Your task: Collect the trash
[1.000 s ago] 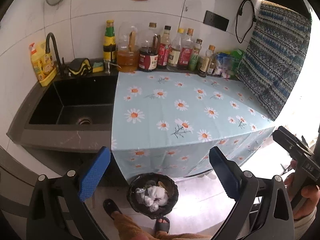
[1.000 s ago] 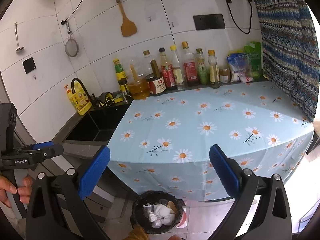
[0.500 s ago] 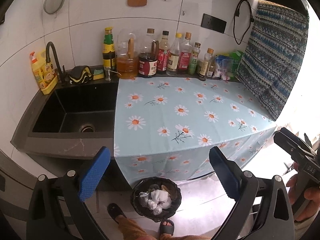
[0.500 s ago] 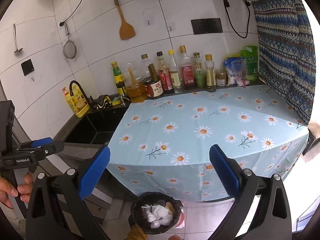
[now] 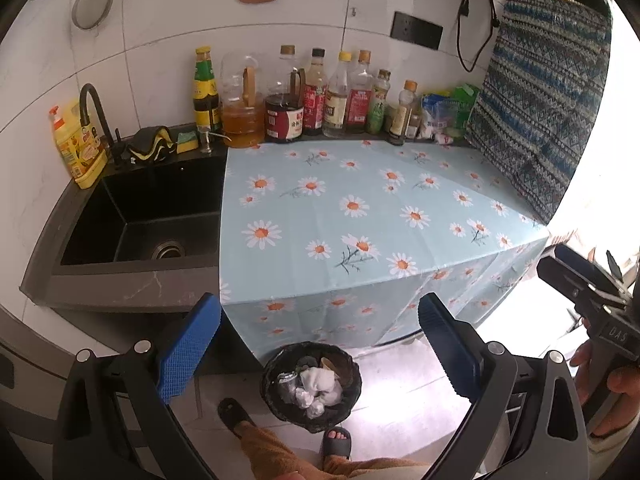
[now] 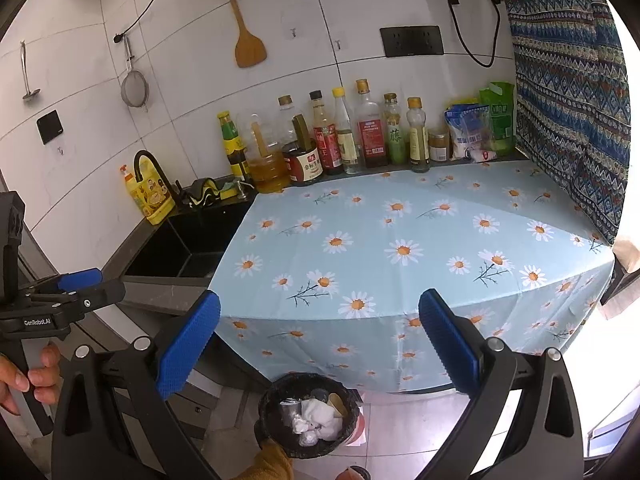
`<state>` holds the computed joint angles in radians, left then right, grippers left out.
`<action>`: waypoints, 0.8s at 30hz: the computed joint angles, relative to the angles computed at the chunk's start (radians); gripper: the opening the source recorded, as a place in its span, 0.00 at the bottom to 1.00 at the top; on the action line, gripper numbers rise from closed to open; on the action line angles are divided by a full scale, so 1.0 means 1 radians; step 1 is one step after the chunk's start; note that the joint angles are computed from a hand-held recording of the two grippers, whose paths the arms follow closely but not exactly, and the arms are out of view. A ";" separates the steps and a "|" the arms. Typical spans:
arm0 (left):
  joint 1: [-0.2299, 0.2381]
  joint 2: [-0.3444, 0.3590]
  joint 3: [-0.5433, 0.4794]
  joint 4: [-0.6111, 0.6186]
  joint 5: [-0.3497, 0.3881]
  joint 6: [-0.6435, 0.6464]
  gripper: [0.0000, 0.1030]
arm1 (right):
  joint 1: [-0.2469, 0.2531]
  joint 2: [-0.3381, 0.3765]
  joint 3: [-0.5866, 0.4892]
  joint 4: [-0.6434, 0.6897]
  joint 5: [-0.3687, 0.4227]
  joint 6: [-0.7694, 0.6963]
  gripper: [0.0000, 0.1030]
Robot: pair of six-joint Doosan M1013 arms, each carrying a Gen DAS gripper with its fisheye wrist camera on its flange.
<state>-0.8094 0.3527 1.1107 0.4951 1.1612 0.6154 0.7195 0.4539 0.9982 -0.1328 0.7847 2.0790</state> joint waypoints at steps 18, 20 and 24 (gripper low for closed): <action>0.003 -0.009 0.024 -0.023 -0.041 -0.008 0.93 | -0.003 0.000 0.009 -0.001 0.005 0.008 0.96; -0.001 -0.010 0.026 -0.017 -0.045 -0.007 0.93 | -0.003 -0.002 0.011 0.008 0.004 -0.001 0.96; 0.000 -0.007 0.025 -0.023 -0.050 -0.006 0.93 | -0.004 -0.005 0.018 -0.005 -0.002 0.008 0.96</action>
<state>-0.8093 0.3454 1.1357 0.4721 1.1112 0.6098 0.7160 0.4493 1.0162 -0.1377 0.7822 2.0872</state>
